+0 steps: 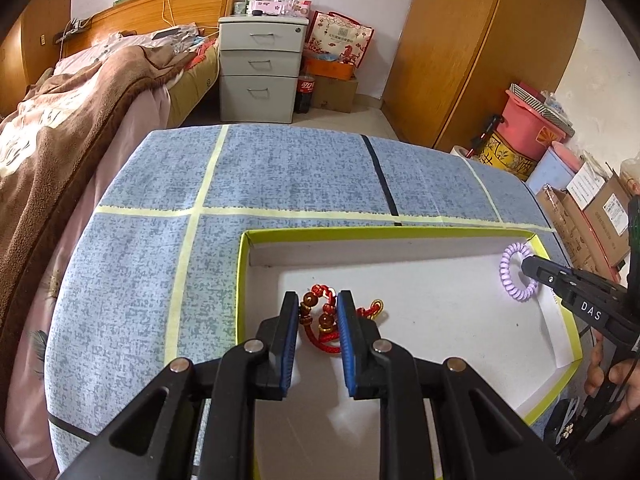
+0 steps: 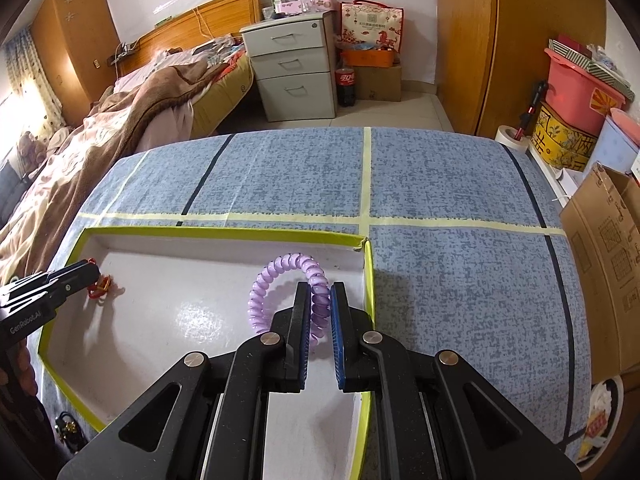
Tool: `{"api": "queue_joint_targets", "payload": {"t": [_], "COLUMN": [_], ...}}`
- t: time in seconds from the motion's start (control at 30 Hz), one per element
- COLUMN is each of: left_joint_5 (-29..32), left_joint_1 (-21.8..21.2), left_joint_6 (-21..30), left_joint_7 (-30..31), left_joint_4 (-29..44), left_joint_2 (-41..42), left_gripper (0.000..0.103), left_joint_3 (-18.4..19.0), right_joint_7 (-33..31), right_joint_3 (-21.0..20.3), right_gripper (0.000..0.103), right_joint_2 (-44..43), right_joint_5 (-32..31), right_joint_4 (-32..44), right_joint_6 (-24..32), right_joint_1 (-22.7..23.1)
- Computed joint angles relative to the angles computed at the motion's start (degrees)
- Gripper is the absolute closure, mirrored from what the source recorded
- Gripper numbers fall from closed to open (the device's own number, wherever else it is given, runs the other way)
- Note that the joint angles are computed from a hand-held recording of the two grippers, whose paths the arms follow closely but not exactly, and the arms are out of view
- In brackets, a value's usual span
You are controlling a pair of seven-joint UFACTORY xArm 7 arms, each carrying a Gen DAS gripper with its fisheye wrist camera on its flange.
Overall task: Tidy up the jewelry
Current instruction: 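Open the left gripper over the box while the right gripper releases the lavender coil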
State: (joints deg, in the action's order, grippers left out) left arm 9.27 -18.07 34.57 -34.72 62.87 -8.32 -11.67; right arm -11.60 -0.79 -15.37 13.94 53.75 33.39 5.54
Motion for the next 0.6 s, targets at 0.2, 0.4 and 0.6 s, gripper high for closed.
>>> {"api": "queue_joint_targets", "payload": {"t": [0.2,0.4,0.6], "left_joint_5": [-0.3,-0.1,-2.2], "left_joint_1": [-0.2,-0.1,-0.3], "left_joint_6": [-0.8,-0.8,-1.4], "left_joint_7": [0.3,-0.1,0.9], "left_joint_4": [0.0,0.0,-1.4], "left_joint_2": [0.1,-0.1,-1.9], "left_gripper": [0.066,0.061,0.056], "left_joint_3": [-0.1,-0.1,0.2], "right_joint_7": [-1.1,-1.2,-2.9], "right_joint_3": [-0.5,-0.5,-1.3], "right_gripper": [0.088,0.084,0.073], "right_joint_2": [-0.4,-0.5,-2.0], "right_joint_5": [1.9,2.4,5.2], "right_joint_4": [-0.3,-0.4,-1.3], "right_joint_6": [0.0,-0.2,-0.4], "right_joint_1": [0.5,0.6,1.4]}}
